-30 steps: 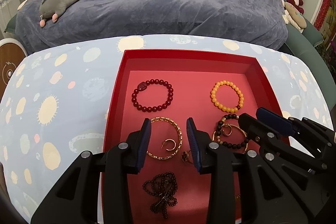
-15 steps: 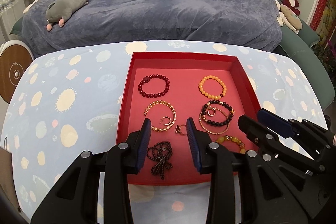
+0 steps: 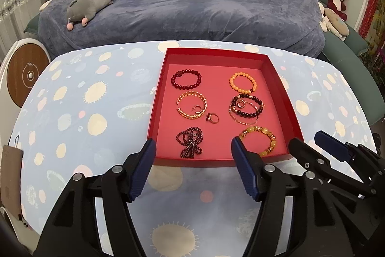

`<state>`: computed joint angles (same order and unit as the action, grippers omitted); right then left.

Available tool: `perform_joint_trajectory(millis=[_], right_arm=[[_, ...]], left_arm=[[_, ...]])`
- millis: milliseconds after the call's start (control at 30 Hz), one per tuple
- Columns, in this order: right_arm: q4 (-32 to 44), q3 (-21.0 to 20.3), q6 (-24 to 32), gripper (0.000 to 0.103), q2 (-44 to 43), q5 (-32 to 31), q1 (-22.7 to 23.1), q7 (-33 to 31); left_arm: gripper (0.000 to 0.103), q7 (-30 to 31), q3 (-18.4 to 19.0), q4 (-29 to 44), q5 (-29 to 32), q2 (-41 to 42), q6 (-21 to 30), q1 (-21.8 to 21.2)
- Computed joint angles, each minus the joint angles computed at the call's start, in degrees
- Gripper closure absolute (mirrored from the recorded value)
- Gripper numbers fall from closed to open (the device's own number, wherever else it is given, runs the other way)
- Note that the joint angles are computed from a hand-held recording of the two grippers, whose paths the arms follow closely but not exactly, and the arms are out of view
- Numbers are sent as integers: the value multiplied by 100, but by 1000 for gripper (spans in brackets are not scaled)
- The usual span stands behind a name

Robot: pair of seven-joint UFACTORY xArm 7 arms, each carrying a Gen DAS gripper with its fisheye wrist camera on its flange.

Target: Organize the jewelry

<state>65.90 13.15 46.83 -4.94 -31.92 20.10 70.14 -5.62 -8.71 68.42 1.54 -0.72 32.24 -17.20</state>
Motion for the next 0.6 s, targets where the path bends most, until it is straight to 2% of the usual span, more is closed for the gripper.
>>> perform_joint_trajectory(millis=[167,367,433,600], right_arm=[[-217,100,101,46,-203,-103,23,237],[-457,196,102,38,-379,-100,33,380],[-530,230,91,34,-431,-93,28,430],[-519,321,216,32,-425,-136,46,397]], left_arm=[[26,-224,2,-317,179,-265,-67,35],[16,-335,0,-616,277,-487,-111,99],[14,-343,12,-717,233,-559,-138,116],[12,-393,-1,-868,261,-661,-155,157]])
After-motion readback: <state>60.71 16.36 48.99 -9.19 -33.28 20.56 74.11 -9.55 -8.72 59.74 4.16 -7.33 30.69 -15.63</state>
